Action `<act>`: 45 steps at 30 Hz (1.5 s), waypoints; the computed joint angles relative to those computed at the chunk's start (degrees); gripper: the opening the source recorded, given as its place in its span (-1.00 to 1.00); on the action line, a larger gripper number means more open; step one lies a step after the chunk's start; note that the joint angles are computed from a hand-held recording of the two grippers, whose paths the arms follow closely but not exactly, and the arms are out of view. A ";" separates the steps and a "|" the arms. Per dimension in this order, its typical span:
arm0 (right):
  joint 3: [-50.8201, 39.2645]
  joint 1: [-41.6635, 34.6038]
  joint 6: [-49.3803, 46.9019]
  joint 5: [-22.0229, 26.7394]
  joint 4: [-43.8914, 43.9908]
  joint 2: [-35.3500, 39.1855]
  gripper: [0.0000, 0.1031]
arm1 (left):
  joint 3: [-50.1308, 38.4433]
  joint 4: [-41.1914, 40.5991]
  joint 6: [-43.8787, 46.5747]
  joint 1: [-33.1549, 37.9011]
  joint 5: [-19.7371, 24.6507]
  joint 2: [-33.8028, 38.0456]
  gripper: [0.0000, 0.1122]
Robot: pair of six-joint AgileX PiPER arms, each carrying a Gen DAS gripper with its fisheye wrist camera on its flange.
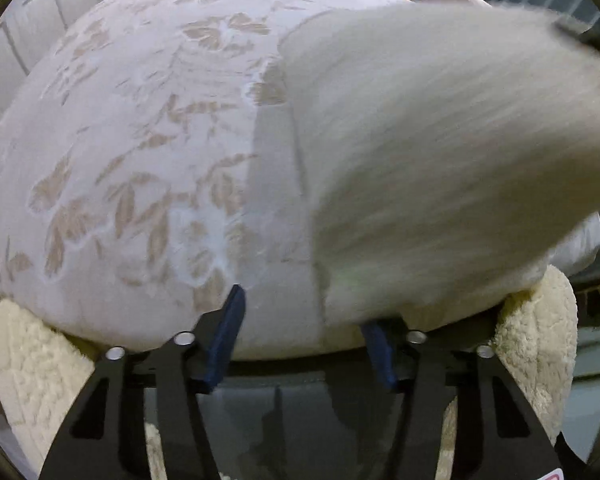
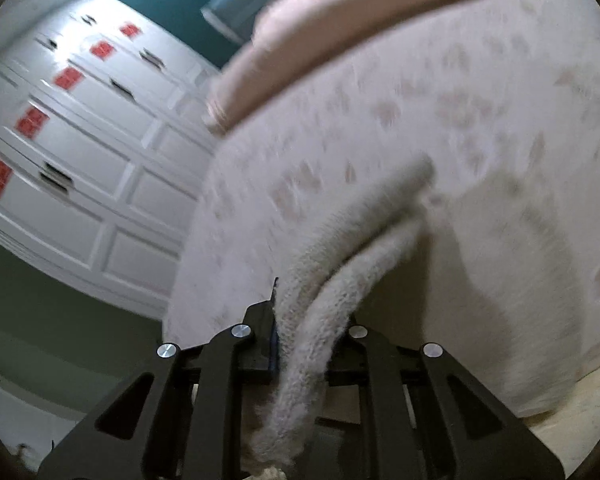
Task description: Fold small clothes
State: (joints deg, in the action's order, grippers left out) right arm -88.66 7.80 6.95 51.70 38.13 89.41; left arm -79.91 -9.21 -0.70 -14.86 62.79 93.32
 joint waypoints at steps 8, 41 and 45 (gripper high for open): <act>18.96 -6.81 4.72 -3.10 -16.23 -7.64 -0.74 | -4.14 0.47 -2.16 -5.31 1.69 5.94 -0.54; 6.78 -8.32 -6.23 -3.62 -12.90 11.60 -0.65 | -15.21 3.97 -6.63 -9.95 2.32 8.30 -0.22; 14.11 -11.31 -5.08 -6.63 -7.95 6.67 -0.52 | -15.25 6.98 -7.62 -11.64 2.11 8.35 -0.16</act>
State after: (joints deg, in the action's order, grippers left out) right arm -74.55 -3.52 1.87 45.07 30.17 96.07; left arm -95.16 -2.23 -8.32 -26.50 64.90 101.67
